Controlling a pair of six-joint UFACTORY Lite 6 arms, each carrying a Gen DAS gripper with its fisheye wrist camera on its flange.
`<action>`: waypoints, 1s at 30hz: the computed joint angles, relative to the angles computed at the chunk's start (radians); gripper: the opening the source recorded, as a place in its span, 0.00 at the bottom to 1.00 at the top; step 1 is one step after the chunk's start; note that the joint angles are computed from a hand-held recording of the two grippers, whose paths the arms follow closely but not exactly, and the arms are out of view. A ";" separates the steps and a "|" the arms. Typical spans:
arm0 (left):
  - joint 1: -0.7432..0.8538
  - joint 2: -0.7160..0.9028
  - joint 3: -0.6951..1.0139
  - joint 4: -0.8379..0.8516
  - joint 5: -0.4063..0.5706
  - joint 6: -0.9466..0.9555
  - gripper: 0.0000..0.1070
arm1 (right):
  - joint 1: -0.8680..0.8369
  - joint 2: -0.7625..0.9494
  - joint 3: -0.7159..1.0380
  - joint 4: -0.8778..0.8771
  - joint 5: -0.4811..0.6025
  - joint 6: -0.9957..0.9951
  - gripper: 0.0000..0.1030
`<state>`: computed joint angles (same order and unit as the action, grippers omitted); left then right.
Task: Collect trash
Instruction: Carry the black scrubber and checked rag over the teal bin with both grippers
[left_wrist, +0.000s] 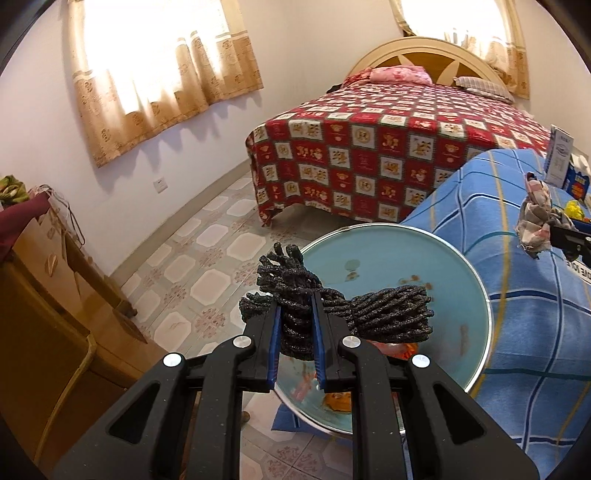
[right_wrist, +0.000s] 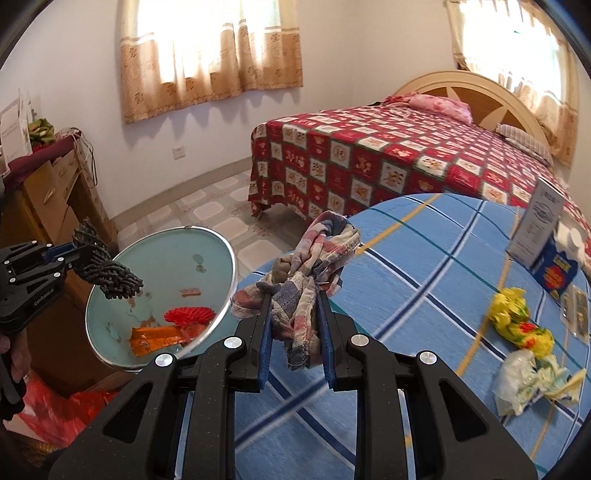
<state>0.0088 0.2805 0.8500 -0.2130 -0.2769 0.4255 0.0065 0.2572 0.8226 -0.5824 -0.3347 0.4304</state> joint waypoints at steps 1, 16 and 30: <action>0.005 0.005 0.004 0.000 -0.001 0.001 0.14 | 0.008 0.005 0.006 0.006 0.003 -0.006 0.22; 0.042 0.022 0.016 0.031 -0.006 -0.020 0.14 | 0.123 0.092 0.107 0.121 0.047 -0.107 0.22; 0.057 0.028 0.021 0.045 -0.012 -0.027 0.14 | 0.178 0.111 0.141 0.153 0.064 -0.131 0.22</action>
<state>0.0662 0.3088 0.8710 -0.1681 -0.2885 0.3980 0.1850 0.3681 0.9639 -0.4296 -0.2710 0.2997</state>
